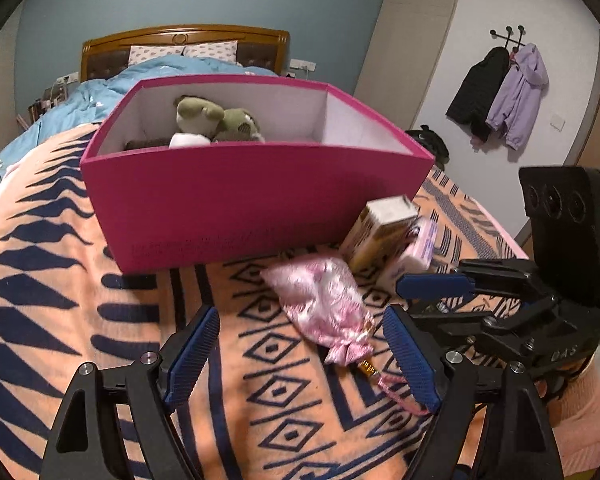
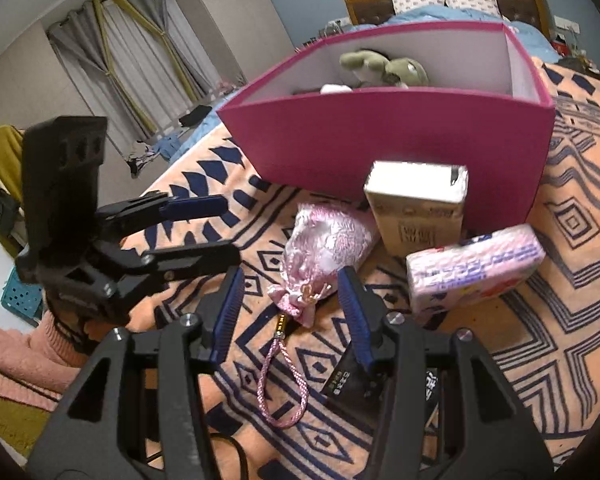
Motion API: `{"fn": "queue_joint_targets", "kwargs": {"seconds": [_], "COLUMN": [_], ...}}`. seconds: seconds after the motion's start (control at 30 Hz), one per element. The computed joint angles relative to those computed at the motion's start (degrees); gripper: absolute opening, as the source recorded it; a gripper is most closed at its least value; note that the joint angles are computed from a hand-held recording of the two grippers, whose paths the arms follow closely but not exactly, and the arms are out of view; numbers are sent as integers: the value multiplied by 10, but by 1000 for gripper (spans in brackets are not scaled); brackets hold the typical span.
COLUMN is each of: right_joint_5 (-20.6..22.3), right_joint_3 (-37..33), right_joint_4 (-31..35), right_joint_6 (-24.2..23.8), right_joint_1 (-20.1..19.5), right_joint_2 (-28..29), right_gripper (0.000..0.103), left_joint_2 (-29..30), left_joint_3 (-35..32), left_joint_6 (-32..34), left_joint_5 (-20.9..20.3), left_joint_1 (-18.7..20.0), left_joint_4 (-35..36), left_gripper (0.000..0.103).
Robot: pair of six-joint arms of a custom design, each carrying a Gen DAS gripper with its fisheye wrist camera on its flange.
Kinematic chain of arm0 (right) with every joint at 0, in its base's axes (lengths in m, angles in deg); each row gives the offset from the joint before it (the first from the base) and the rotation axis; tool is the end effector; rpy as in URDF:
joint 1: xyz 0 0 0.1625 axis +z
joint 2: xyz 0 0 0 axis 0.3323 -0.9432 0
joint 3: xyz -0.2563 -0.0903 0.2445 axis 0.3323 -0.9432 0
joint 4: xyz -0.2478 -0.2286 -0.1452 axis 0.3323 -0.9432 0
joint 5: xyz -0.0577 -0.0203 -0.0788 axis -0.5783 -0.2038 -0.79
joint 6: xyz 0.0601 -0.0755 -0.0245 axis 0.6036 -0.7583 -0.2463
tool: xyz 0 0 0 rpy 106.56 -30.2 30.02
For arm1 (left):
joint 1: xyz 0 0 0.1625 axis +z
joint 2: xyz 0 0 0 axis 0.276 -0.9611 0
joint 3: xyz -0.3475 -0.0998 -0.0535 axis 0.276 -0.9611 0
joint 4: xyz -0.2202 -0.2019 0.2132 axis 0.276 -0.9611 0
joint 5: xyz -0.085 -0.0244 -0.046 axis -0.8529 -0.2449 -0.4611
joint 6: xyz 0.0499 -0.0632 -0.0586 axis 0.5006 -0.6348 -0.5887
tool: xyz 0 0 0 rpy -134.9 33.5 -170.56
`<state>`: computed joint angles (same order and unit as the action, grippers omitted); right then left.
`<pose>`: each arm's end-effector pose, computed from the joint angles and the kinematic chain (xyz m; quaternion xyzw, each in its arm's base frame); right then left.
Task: Organize objects
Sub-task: 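Move the right gripper back to the pink satin pouch, then grasp the pink satin pouch with the right gripper and lift it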
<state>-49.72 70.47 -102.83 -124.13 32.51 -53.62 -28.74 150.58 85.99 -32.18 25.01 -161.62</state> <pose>-0.0914 -0.3788 0.2738 0.2007 -0.9262 0.2956 0.1202 -0.2718 -0.4502 -0.1224 0.4275 0.8867 -0.1517 0.0896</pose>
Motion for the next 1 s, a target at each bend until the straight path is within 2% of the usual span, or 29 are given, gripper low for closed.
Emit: {"fn": "queue_joint_targets", "kwargs": {"seconds": [0.1,0.2,0.3,0.6,0.83,1.0], "right_joint_5": [-17,-35,-47,-101,-104,-90], "right_joint_3": [-6,-12,-20,-44,-54,-54], "right_joint_4": [-14,-29,-43,-90,-93,-87], "right_joint_6": [17,33,45,96,102,99], "right_joint_1": [10,20,28,54,58,52], "right_joint_2": [21,40,59,111,123,120], "right_gripper": [51,51,51,51,51,38], "left_joint_2": [4,1,2,1,7,12], "left_joint_3": [4,8,16,21,13,6], "left_joint_6": [-1,-2,4,8,16,18], "left_joint_5": [18,9,22,5,-12,-26], "left_joint_1": [-1,6,3,11,8,8], "left_joint_4": [-5,-2,-9,6,23,34], "left_gripper": [85,85,85,85,85,84]}}
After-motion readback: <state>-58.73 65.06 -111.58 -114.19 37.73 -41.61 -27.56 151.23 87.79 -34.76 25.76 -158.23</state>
